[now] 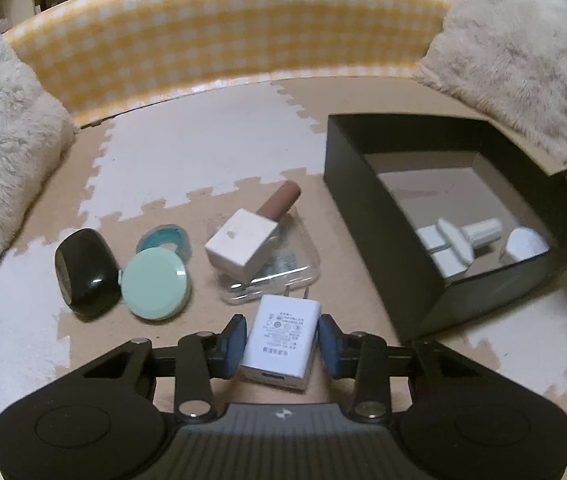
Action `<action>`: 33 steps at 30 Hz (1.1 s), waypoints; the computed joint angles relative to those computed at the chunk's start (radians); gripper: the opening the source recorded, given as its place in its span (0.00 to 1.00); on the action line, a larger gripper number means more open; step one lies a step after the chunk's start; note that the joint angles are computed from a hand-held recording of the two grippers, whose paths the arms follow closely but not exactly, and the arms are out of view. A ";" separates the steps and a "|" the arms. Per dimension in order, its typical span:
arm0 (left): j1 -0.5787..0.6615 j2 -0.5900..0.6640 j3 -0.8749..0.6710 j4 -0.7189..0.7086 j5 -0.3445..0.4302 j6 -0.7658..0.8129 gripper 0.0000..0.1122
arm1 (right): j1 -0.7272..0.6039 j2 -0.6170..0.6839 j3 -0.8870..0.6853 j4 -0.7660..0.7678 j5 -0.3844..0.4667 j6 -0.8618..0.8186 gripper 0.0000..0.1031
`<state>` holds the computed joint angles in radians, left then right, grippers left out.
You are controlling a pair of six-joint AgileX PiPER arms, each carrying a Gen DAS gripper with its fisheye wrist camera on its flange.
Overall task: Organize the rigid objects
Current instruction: 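Close the left tool on the USB charger and lift it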
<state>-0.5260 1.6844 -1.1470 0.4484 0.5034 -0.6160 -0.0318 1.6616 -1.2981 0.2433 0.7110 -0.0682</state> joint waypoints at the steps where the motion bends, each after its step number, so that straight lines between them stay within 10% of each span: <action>1: -0.004 -0.004 -0.003 -0.006 0.000 0.002 0.35 | 0.000 0.000 0.000 0.001 0.000 -0.001 0.04; 5: -0.018 -0.030 -0.017 -0.005 -0.007 -0.019 0.34 | 0.000 0.000 0.000 0.002 -0.001 -0.001 0.04; 7: -0.017 -0.045 -0.025 0.001 -0.012 -0.046 0.01 | 0.000 0.000 0.000 0.002 0.000 0.000 0.04; 13: -0.028 -0.070 -0.049 0.035 -0.002 -0.096 0.01 | 0.000 0.000 0.001 0.004 0.000 -0.001 0.04; 25: -0.014 0.000 -0.077 -0.195 0.116 0.040 0.45 | 0.001 0.000 0.001 0.003 -0.001 0.000 0.04; 33: -0.072 0.054 -0.088 -0.072 0.122 -0.211 0.49 | 0.000 0.000 0.001 0.004 -0.001 -0.001 0.04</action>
